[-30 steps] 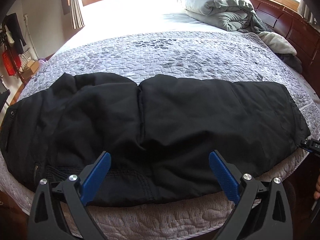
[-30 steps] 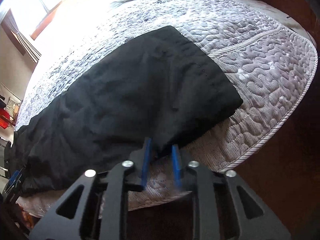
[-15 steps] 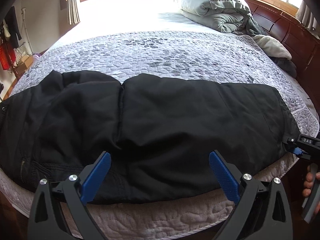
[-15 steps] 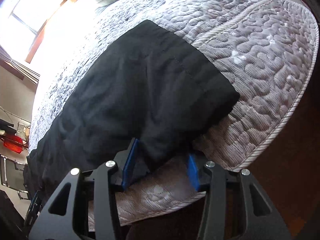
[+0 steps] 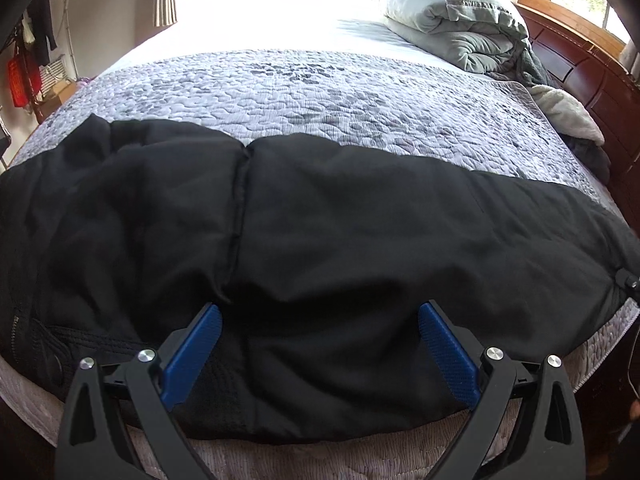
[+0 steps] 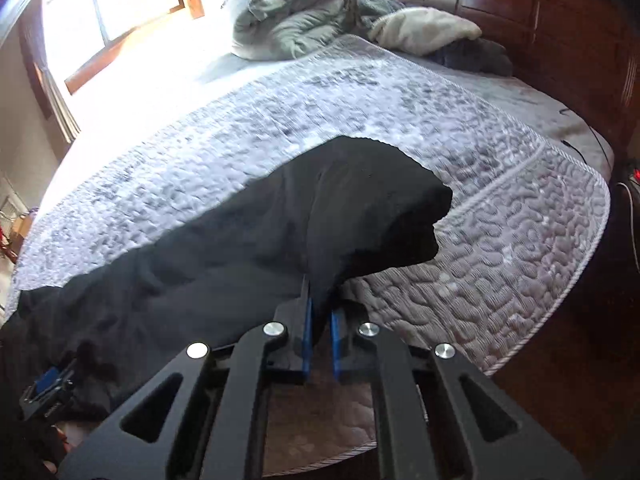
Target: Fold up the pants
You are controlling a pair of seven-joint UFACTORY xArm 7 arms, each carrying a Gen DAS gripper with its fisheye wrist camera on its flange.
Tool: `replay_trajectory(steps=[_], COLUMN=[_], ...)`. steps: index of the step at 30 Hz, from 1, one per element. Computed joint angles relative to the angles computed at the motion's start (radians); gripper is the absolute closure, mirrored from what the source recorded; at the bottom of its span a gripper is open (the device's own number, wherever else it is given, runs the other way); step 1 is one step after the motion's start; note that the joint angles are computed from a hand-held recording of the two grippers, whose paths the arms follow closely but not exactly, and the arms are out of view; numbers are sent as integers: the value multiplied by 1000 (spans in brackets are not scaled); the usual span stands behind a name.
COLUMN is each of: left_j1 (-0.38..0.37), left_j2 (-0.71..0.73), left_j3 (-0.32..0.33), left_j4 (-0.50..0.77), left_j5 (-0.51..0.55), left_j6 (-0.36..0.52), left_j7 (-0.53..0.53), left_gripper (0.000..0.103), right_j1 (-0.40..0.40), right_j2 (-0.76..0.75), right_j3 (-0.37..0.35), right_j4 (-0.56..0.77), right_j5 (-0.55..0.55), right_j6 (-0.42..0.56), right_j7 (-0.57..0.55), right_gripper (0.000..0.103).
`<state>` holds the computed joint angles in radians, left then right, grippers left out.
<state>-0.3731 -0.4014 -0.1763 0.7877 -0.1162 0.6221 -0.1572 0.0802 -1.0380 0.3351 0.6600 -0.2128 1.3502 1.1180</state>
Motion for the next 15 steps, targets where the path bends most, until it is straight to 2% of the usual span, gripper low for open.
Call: replay_trajectory(steps=[2, 4, 10, 12, 13, 15], left_j1=[-7, -17, -3, 26, 46, 90], left_j2=[-5, -26, -113, -161, -182, -213], left_j3=[0, 10, 70, 94, 105, 136], left_j4=[-11, -31, -48, -57, -58, -53], left_j5=[2, 1, -6, 12, 22, 35], left_j6=[-3, -12, 55, 76, 92, 129], left_j7=[16, 55, 187, 240, 261, 301], left_gripper=[4, 4, 4, 4, 4, 4], right_j1=[23, 40, 44, 45, 52, 83], right_j2=[-8, -8, 59, 85, 95, 112], right_j3=[-25, 6, 49, 80, 92, 107], right_j4=[-66, -80, 41, 92, 112, 134], right_j5=[45, 58, 38, 37, 39, 64], right_j6=[18, 38, 170, 211, 208, 135], right_j7=[0, 16, 40, 67, 79, 107], right_gripper=[95, 93, 80, 72, 71, 71])
